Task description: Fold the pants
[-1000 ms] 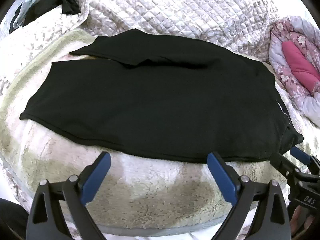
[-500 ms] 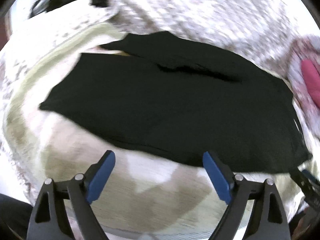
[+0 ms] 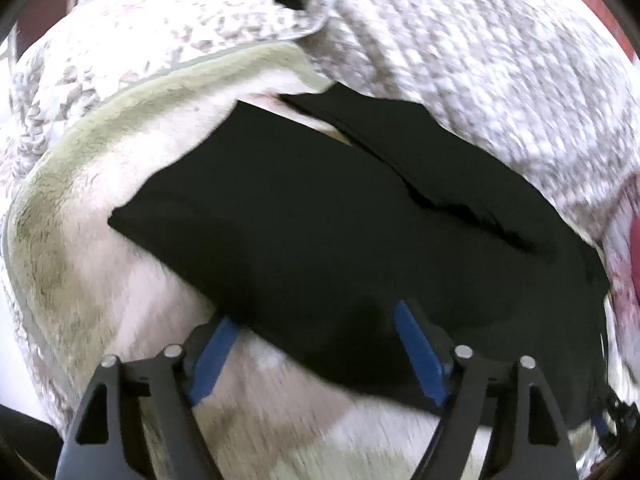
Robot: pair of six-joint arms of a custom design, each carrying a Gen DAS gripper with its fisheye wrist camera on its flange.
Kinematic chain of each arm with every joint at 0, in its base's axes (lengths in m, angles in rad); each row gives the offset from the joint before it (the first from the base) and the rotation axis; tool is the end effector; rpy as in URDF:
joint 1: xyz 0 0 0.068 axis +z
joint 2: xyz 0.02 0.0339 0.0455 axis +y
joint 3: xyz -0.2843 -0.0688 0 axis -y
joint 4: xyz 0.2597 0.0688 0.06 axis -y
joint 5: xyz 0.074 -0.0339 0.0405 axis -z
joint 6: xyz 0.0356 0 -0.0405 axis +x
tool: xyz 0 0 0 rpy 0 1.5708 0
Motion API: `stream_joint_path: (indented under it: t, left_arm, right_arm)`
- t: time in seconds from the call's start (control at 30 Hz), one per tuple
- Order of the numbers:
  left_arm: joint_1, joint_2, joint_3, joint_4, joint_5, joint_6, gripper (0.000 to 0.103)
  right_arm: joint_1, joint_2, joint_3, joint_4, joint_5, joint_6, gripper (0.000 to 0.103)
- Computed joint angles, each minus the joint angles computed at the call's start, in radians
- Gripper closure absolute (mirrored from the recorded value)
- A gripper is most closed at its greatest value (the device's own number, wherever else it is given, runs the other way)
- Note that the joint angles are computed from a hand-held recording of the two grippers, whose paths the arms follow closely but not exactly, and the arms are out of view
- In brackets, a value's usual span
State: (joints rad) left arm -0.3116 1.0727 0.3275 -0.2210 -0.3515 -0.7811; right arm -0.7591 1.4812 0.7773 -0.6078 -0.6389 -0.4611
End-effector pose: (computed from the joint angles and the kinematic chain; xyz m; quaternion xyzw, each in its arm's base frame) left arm 0.1720 -0.0425 0.1429 -0.2693 0.9021 -0.0097 0.3372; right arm 0.2015 -0.1619 0.1752 0.0996 0.9370 0.1850 0.2789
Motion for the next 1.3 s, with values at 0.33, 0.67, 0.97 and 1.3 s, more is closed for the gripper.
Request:
stream_joint_path:
  t: [0.33,0.67,0.97,1.3]
  left_arm:
    - [-0.042,0.081,0.085,-0.128,-0.225,-0.064,0.098]
    - [-0.105,0.005,0.12,-0.326,-0.276,-0.143,0.07]
    - [-0.202,-0.109,0.171,-0.487,-0.345,-0.167,0.049]
    - [-0.32,0.043,0.182,-0.395,-0.207,-0.1,0.049]
  right_arm:
    - [-0.031,0.079,0.074,0.106,0.057,0.17,0.089]
    - [-0.056,-0.017,0.078,0.072,0.2,0.09,0.059]
    - [-0.062,-0.142,0.053,0.042,0.125,-0.003,0.058]
    - [0.038,-0.192,0.01,0.023,0.175,-0.086,0.049]
